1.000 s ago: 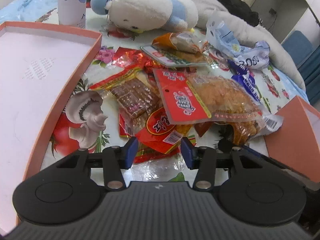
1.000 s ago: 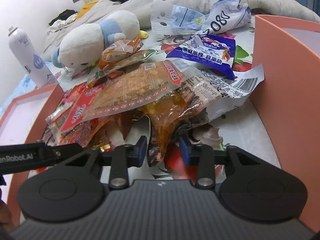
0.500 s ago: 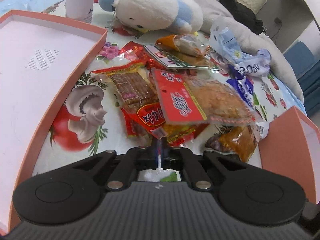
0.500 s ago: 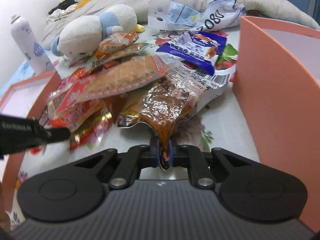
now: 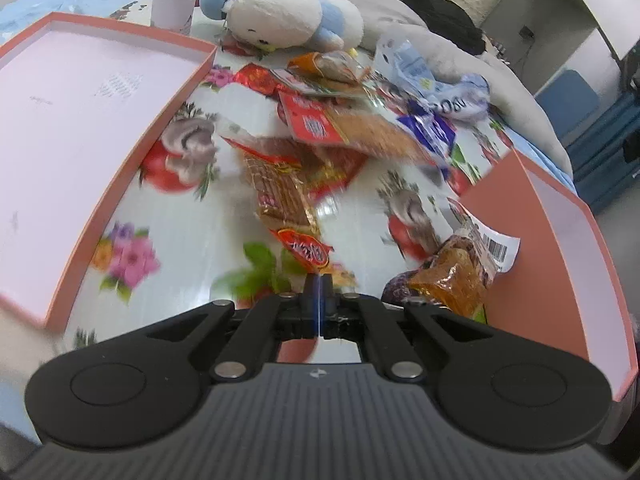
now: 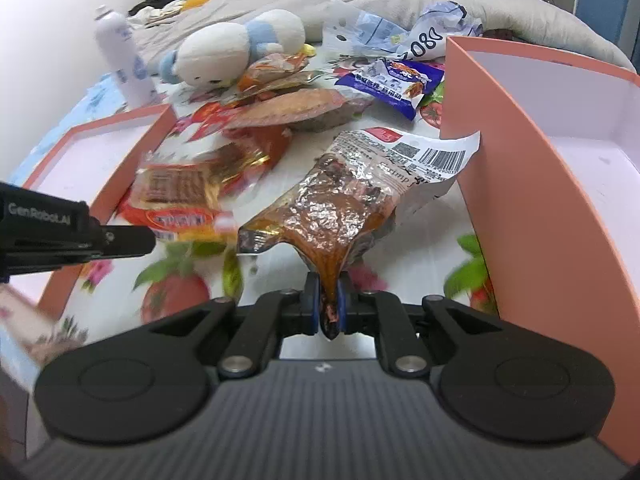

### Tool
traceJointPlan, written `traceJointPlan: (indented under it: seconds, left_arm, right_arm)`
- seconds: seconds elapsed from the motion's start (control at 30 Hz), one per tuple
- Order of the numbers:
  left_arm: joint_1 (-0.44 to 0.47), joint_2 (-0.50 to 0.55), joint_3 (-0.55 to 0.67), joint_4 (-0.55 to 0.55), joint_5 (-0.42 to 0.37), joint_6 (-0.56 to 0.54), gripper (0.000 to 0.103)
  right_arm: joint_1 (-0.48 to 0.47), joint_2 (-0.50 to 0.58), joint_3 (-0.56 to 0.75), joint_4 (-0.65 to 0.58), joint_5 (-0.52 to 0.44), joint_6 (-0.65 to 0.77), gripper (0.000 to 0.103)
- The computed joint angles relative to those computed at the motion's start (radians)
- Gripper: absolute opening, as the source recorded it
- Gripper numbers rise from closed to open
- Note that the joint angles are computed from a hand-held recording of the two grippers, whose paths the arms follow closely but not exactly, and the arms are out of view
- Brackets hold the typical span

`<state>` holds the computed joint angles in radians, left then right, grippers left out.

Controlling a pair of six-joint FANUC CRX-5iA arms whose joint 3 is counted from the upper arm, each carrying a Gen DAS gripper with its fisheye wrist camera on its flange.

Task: Organize snacks
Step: 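Lift the shrimp bag with the right gripper while the left gripper grasps the spicy strip packet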

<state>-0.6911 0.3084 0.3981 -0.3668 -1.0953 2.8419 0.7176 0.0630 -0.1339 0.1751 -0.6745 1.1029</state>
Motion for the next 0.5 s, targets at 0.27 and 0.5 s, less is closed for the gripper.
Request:
traceJointPlan:
  seconds: [0.27, 0.5]
  left_arm:
    - [-0.112, -0.043, -0.029, -0.040, -0.035, 0.091, 0.000]
    - [-0.187, -0.068, -0.037, -0.082, -0.076, 0.168, 0.000]
  right_arm:
    - [0.027, -0.148, -0.117, -0.030, -0.036, 0.043, 0.012]
    - [0.052, -0.265, -0.190, -0.047, -0.075, 0.084, 0.013]
